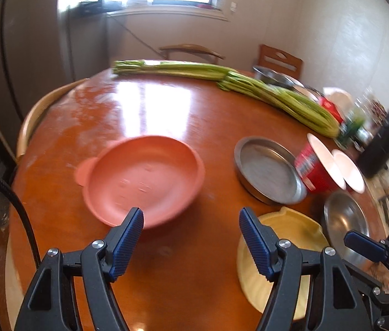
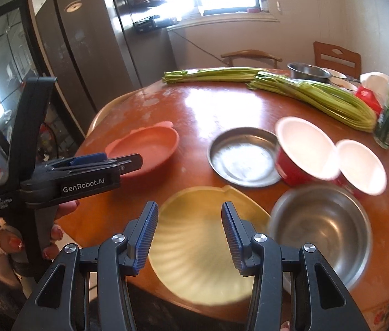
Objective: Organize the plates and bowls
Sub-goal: 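Move the left tool to the yellow shell plate and grasp its rim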
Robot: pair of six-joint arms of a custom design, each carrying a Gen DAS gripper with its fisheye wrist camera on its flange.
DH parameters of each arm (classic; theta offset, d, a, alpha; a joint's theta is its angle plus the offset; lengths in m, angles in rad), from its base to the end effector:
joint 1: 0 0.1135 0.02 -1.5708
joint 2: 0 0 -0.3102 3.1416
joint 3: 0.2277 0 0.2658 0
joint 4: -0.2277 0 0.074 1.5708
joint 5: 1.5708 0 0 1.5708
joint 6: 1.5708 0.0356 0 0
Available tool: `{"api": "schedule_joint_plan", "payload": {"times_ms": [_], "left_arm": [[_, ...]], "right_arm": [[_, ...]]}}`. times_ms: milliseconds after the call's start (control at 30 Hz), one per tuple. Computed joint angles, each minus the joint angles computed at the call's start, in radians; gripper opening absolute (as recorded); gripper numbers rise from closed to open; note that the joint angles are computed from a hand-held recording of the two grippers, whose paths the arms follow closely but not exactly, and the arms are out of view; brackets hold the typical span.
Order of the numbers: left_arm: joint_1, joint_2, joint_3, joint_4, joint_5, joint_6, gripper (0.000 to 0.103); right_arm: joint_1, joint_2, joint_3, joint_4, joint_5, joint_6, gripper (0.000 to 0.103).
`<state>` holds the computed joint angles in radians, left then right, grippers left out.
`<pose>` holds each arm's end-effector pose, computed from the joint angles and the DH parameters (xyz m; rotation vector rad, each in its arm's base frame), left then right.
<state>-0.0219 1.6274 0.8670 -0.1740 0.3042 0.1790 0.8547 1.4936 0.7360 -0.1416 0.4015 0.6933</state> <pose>0.3304 -0.0179 0.2014 0.3715 2.4431 -0.3134 0.2021 0.2110 0.2048 -0.0234 2.3881 0.2345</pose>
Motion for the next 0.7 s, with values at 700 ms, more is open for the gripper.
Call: {"api": "schedule_joint_plan", "payload": {"times_ms": [700], "left_arm": [[-0.131,0.072,-0.059,0.024,-0.057,0.028,0.072]], "right_arm": [[0.046,-0.036,-0.203,0.031,0.001,0.258,0.052]]}}
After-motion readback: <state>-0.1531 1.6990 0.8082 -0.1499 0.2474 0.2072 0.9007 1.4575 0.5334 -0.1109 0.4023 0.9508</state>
